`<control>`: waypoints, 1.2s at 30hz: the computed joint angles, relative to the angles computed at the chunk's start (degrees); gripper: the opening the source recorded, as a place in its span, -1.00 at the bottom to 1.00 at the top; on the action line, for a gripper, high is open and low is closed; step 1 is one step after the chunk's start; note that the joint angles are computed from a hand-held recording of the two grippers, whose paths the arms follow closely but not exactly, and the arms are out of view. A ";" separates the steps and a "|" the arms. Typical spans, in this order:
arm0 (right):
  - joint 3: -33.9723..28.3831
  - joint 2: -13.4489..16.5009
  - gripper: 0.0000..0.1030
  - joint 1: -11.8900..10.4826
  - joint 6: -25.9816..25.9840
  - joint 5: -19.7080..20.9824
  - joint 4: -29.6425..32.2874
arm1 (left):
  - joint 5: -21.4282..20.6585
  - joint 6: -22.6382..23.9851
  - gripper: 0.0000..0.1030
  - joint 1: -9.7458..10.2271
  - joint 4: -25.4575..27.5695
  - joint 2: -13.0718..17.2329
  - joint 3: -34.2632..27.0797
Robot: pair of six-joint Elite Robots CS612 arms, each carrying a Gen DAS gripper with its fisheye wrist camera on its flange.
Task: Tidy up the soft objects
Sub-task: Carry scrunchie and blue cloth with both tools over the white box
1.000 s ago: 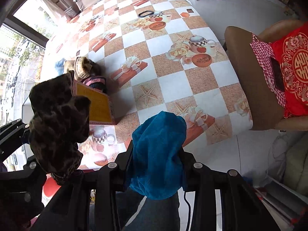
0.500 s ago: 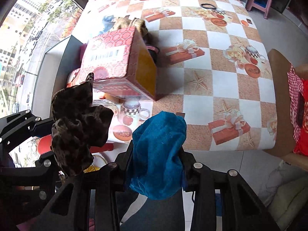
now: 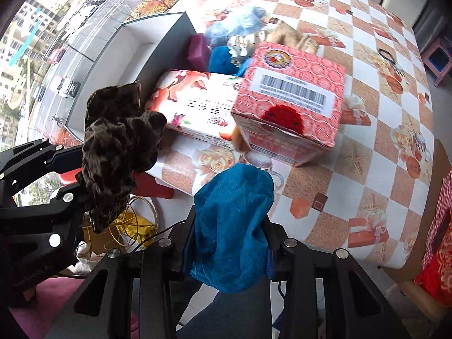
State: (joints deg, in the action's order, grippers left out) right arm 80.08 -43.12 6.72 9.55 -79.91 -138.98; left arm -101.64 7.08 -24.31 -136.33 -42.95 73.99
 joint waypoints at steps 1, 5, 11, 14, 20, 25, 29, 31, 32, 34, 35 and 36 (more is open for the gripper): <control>-0.85 0.34 -0.24 0.24 -0.84 0.01 0.47 | 0.30 -1.16 -0.24 0.37 -0.46 -0.02 0.03; -4.50 1.83 -0.24 1.10 -3.50 0.12 2.13 | 1.59 -5.83 -0.24 1.88 -2.00 0.08 -0.12; -10.77 4.58 -0.24 2.43 -7.52 0.45 5.56 | 2.72 -11.31 -0.24 3.80 -2.79 0.81 -1.13; -14.09 6.12 -0.24 3.08 -9.38 0.71 7.50 | 3.42 -13.37 -0.24 4.56 -2.69 1.19 -1.73; -20.71 9.28 -0.24 4.25 -12.89 1.43 11.29 | 5.31 -16.91 -0.24 5.95 -2.75 1.91 -2.83; -27.05 12.34 -0.24 5.09 -15.25 2.47 14.88 | 7.96 -19.96 -0.24 6.97 -2.47 2.62 -3.85; -31.90 14.67 -0.24 5.71 -16.94 2.95 17.21 | 9.60 -21.12 -0.24 7.52 -1.46 3.37 -4.83; -34.33 15.84 -0.24 5.96 -17.70 3.23 18.54 | 9.73 -21.84 -0.24 7.85 -0.80 3.70 -5.21; -35.44 16.39 -0.24 6.07 -18.02 3.39 19.21 | 9.76 -22.23 -0.24 7.92 -0.52 3.84 -5.37; -37.20 17.27 -0.23 6.28 -18.74 3.68 20.41 | 9.86 -22.78 -0.24 8.05 0.11 4.11 -5.74; -38.05 17.72 -0.23 6.38 -19.08 3.76 21.01 | 9.90 -22.97 -0.24 8.10 0.46 4.26 -5.96; -38.51 17.95 -0.23 6.45 -19.41 3.90 21.52 | 10.00 -23.09 -0.24 8.14 0.75 4.37 -6.12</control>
State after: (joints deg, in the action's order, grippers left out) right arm 41.57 -25.17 13.17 -9.86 -76.02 -117.46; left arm -91.64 -16.02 -16.17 -135.58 -38.58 67.87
